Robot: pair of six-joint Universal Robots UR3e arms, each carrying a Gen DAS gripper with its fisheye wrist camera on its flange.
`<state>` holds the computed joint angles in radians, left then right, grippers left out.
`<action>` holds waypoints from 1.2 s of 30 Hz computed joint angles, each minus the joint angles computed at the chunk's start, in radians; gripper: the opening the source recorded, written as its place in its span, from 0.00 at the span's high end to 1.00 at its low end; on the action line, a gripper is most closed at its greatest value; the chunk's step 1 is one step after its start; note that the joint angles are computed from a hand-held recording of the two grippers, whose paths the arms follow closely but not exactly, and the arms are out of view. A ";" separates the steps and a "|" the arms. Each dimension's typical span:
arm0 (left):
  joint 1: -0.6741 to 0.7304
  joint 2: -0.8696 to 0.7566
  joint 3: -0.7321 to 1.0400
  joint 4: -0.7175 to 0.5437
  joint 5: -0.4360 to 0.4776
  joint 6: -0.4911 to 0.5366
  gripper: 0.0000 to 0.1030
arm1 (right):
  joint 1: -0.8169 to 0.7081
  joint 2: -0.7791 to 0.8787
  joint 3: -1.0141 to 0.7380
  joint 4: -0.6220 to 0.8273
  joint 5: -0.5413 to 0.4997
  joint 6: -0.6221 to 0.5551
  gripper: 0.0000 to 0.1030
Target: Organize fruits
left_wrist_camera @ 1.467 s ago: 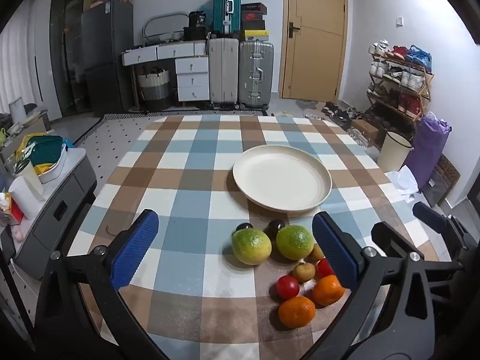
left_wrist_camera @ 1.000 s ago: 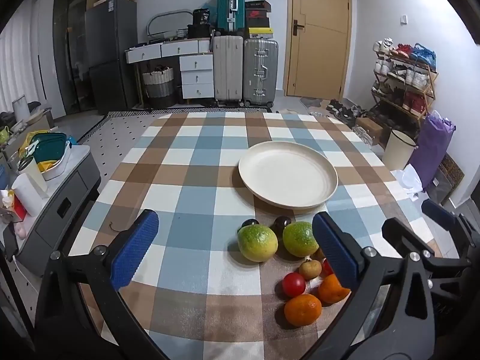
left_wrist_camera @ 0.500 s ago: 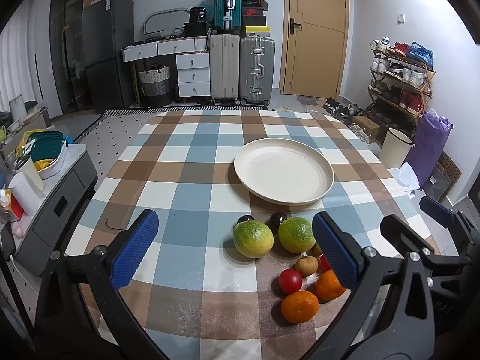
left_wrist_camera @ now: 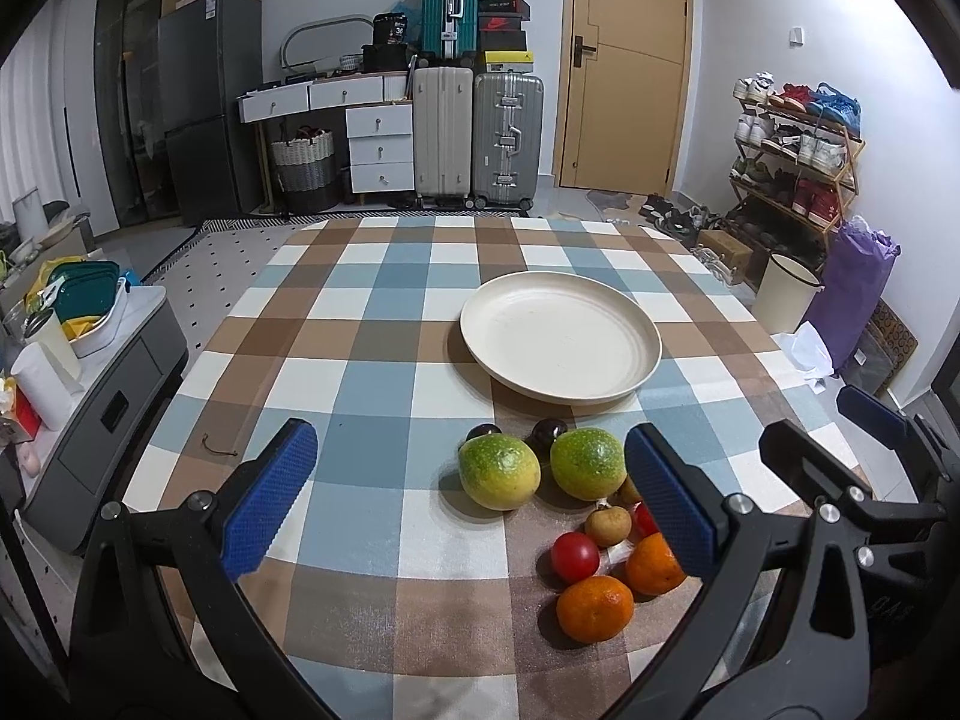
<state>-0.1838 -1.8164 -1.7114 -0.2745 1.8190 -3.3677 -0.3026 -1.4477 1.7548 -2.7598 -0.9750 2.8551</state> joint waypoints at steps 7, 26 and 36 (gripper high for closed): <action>0.005 -0.005 -0.013 0.016 0.002 0.007 0.01 | 0.000 -0.001 0.005 -0.004 -0.001 0.000 0.00; 0.030 -0.010 -0.032 0.018 -0.020 0.003 0.01 | -0.018 -0.015 0.020 0.024 0.047 -0.018 0.00; 0.030 -0.023 -0.036 0.031 -0.018 0.004 0.01 | -0.018 -0.020 0.026 0.032 0.059 -0.024 0.00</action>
